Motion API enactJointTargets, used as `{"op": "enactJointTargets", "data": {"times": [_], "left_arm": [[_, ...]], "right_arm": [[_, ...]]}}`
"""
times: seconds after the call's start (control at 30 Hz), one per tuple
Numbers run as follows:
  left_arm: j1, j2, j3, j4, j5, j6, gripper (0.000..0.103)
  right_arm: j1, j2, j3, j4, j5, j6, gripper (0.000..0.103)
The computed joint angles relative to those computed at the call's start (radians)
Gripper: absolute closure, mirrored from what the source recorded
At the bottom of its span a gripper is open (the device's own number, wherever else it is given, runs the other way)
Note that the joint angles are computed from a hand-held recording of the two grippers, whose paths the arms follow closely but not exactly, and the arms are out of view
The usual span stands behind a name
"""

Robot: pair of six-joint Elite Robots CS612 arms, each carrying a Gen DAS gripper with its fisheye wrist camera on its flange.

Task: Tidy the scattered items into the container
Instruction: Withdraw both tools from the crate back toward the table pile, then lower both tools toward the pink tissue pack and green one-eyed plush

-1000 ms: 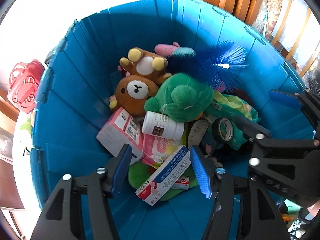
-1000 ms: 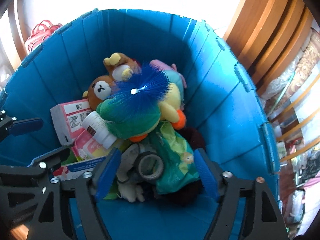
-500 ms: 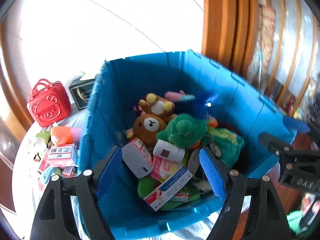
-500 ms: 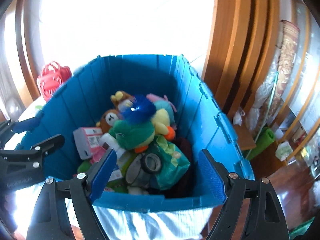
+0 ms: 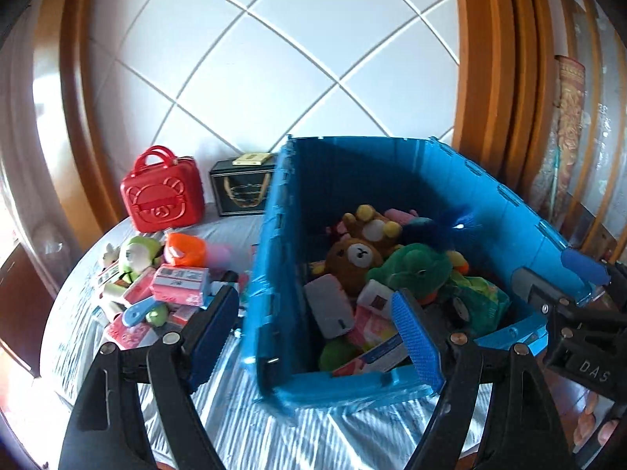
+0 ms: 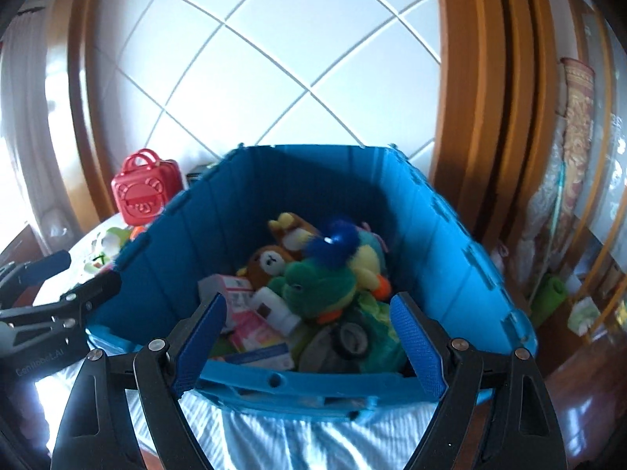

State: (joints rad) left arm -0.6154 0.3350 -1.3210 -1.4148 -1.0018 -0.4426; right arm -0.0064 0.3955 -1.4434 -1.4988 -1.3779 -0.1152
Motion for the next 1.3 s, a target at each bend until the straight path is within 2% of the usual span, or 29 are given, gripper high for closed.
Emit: {"op": "enactJointTargets", "data": {"times": [0.13, 0.2, 0.33, 0.63, 0.73, 0.8, 1.03, 1.3], "left_arm": [[0.013, 0.026, -0.068, 0.032, 0.039, -0.045, 0.017], [0.023, 0.041, -0.106, 0.04, 0.051, -0.054, 0.011], [0.055, 0.077, -0.193, 0.059, 0.055, -0.049, 0.01], [0.19, 0.166, -0.39, 0.135, 0.011, 0.026, 0.01], [0.237, 0.184, -0.419, 0.178, 0.008, 0.015, 0.01], [0.267, 0.192, -0.43, 0.211, -0.024, -0.003, 0.01], [0.339, 0.227, -0.427, 0.24, -0.087, -0.043, 0.01], [0.391, 0.223, -0.342, 0.237, -0.154, -0.066, 0.01]], "right_arm": [[0.028, -0.008, 0.01, -0.015, 0.026, -0.019, 0.013], [0.046, -0.01, 0.011, -0.023, 0.021, -0.03, 0.012], [0.096, -0.012, 0.014, -0.061, -0.005, -0.02, 0.012], [0.249, -0.009, 0.055, -0.157, -0.087, 0.086, 0.011], [0.291, -0.01, 0.076, -0.152, -0.114, 0.122, 0.011], [0.314, -0.013, 0.094, -0.132, -0.132, 0.125, 0.011], [0.359, -0.022, 0.183, -0.1, -0.177, 0.092, 0.011], [0.37, -0.07, 0.368, -0.132, -0.132, 0.083, 0.011]]}}
